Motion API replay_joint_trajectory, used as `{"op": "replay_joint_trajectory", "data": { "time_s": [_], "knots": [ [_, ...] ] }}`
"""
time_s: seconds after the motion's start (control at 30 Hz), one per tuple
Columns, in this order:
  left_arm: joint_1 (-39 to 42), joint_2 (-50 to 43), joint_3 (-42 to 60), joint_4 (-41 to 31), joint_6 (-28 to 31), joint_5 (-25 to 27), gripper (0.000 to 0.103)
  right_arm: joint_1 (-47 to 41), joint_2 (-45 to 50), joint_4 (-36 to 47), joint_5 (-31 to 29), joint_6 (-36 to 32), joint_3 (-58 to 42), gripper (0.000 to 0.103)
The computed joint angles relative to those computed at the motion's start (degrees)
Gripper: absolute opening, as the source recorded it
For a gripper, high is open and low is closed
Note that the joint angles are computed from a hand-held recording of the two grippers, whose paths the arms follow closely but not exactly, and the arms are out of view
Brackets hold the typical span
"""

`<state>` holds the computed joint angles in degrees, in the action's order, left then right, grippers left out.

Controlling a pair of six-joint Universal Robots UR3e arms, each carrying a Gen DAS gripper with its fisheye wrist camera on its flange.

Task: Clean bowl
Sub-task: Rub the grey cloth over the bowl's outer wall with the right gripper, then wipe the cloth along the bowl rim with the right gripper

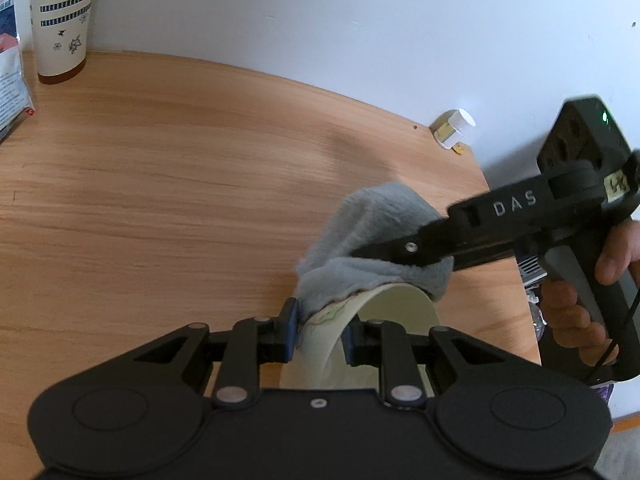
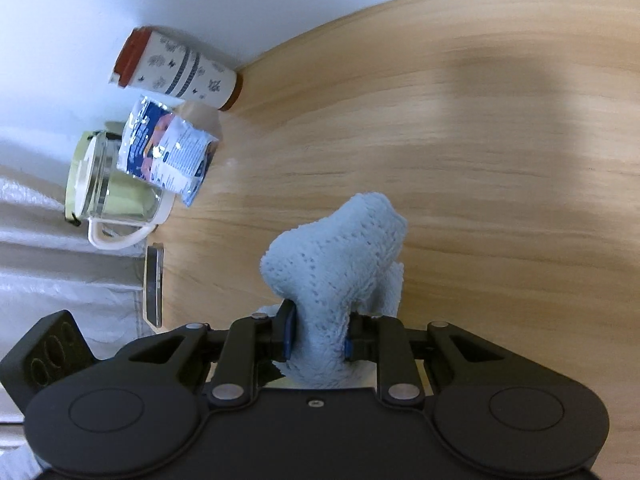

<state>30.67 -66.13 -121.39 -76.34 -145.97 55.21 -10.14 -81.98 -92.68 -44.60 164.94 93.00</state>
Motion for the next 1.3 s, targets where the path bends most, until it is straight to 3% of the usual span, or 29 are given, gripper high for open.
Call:
{"op": "replay_joint_trajectory", "data": {
  "time_s": [0.27,0.7,1.3],
  "knots": [
    [-1.1,-2.4,0.6,1.0,-1.7,-0.2,0.020,-7.8,-8.2,1.8,-3.9,-1.8,10.9,0.026],
    [-1.0,-8.2,1.2,7.6,-7.9,-1.6,0.020,-21.3,-24.1,1.4,-2.1,-5.9,18.9,0.026],
    [-0.9,-12.2,3.4,9.4,-9.5,0.5,0.012,-19.4,-28.4,-4.4,-8.9,-5.3,22.9,0.026]
  ]
}}
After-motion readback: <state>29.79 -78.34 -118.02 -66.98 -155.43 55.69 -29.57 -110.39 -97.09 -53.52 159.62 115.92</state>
